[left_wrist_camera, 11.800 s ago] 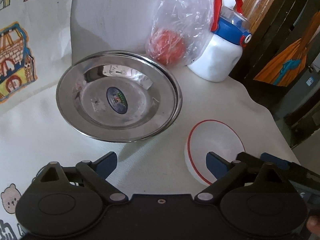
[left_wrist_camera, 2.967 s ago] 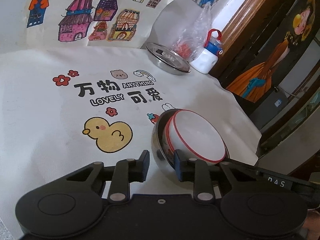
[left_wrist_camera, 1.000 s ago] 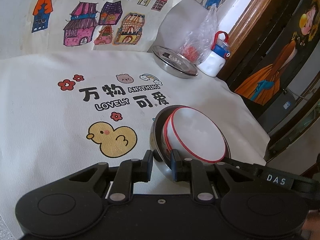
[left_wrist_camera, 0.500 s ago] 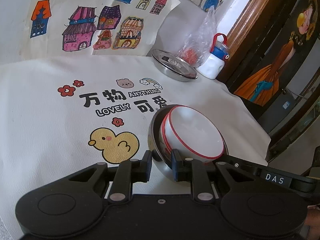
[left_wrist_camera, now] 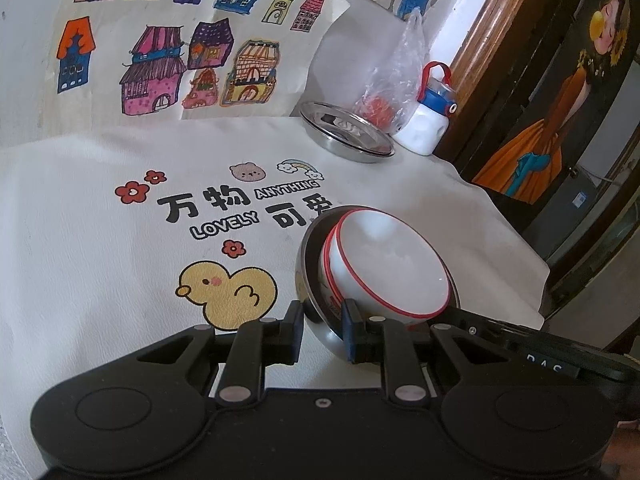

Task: Organize plates and bowls
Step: 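Lift the steel bowl stack with both tools toward the steel plates by the bottle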

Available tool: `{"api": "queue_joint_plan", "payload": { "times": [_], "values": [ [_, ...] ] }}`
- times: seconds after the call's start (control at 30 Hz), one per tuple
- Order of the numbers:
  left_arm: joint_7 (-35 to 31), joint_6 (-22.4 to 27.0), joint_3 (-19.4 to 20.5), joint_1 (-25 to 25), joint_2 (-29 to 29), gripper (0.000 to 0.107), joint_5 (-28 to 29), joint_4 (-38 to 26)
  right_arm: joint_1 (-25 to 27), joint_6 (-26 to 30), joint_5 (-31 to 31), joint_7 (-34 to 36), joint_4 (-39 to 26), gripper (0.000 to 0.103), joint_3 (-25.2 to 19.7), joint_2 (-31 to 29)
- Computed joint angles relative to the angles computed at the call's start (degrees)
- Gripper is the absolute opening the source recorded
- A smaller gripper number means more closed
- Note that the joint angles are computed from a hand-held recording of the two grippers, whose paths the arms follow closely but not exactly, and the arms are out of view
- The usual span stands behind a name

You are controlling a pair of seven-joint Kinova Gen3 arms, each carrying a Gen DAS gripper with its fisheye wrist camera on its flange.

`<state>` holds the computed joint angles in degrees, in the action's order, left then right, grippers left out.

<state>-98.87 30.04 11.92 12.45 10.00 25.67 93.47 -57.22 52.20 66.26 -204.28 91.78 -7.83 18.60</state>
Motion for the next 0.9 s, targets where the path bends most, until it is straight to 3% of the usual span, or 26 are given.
{"api": "queue_joint_plan", "payload": {
  "times": [0.63, 0.9],
  "values": [
    [6.23, 0.75, -0.53, 3.99, 4.11, 0.021, -9.17, -6.43, 0.65, 1.79, 2.61, -1.19, 0.01, 0.022, 0.31, 0.60],
    [8.08, 1.22, -0.59, 4.57, 5.73, 0.020, -11.18, -8.84, 2.93, -2.12, 1.95, -2.37, 1.14, 0.020, 0.53, -0.39]
  ]
}}
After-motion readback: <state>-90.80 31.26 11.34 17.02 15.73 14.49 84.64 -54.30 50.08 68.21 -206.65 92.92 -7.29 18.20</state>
